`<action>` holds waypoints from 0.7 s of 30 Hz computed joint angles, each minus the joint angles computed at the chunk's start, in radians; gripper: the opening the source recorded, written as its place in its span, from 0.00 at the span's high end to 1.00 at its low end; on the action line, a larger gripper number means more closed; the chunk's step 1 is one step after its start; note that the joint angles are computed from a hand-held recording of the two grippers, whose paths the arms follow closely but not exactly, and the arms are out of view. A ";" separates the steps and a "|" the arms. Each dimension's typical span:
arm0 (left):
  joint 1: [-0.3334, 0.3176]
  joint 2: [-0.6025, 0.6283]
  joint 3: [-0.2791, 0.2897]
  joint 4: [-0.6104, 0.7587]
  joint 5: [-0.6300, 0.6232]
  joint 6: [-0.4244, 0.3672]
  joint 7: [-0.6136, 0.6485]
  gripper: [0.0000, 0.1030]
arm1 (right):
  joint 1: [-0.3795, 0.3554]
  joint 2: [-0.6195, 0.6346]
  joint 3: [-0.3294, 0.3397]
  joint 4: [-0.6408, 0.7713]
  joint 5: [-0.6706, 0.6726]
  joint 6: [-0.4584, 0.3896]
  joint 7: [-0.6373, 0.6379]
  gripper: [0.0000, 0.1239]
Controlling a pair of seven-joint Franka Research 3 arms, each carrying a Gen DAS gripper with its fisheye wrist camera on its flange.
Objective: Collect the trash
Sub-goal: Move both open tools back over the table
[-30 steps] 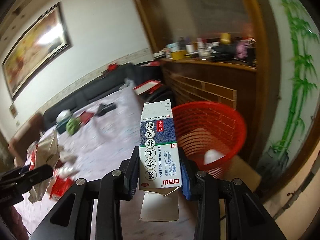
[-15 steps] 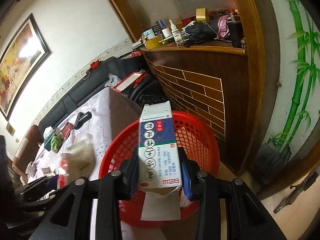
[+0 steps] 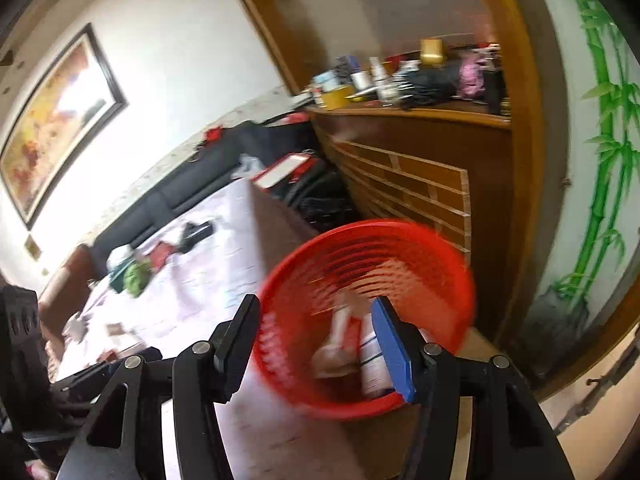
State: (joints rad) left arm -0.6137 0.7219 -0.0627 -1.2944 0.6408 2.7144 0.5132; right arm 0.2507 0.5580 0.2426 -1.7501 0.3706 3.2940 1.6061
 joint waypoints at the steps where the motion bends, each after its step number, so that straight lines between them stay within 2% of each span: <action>1: -0.015 -0.056 0.030 -0.087 0.031 0.024 -0.052 0.29 | -0.003 0.001 0.015 -0.001 -0.003 0.005 -0.003 0.50; 2: -0.021 -0.098 0.047 -0.152 0.058 0.039 -0.093 0.29 | -0.009 0.003 0.043 -0.003 -0.011 0.013 -0.008 0.50; 4: -0.027 -0.186 0.076 -0.290 0.128 0.083 -0.193 0.29 | 0.004 0.008 0.060 0.001 -0.023 0.006 -0.014 0.50; 7: -0.035 -0.302 0.114 -0.454 0.255 0.117 -0.348 0.29 | 0.033 0.031 0.083 0.032 -0.042 -0.027 -0.035 0.50; 10: -0.044 -0.416 0.159 -0.605 0.418 0.140 -0.535 0.29 | 0.034 0.068 0.139 0.074 -0.053 -0.078 -0.077 0.50; 13: -0.028 -0.531 0.185 -0.748 0.572 0.124 -0.715 0.29 | 0.092 0.098 0.120 0.123 -0.045 -0.131 -0.103 0.50; 15: 0.004 -0.583 0.181 -0.813 0.604 0.107 -0.765 0.29 | 0.142 0.114 0.093 0.150 -0.038 -0.159 -0.111 0.50; 17: 0.049 -0.625 0.185 -0.869 0.644 0.117 -0.810 0.29 | 0.152 0.125 0.100 0.164 -0.026 -0.178 -0.135 0.50; 19: 0.094 -0.645 0.179 -0.904 0.612 0.092 -0.791 0.29 | 0.190 0.136 0.076 0.188 -0.022 -0.201 -0.143 0.50; 21: 0.148 -0.631 0.178 -0.909 0.595 0.142 -0.754 0.29 | 0.221 0.144 0.056 0.207 -0.019 -0.216 -0.146 0.50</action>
State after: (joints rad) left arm -0.4657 0.0905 0.1157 -2.2033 1.2357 2.8563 -0.2409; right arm 0.4721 0.7020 0.2987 -1.5432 0.3519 3.0778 1.4597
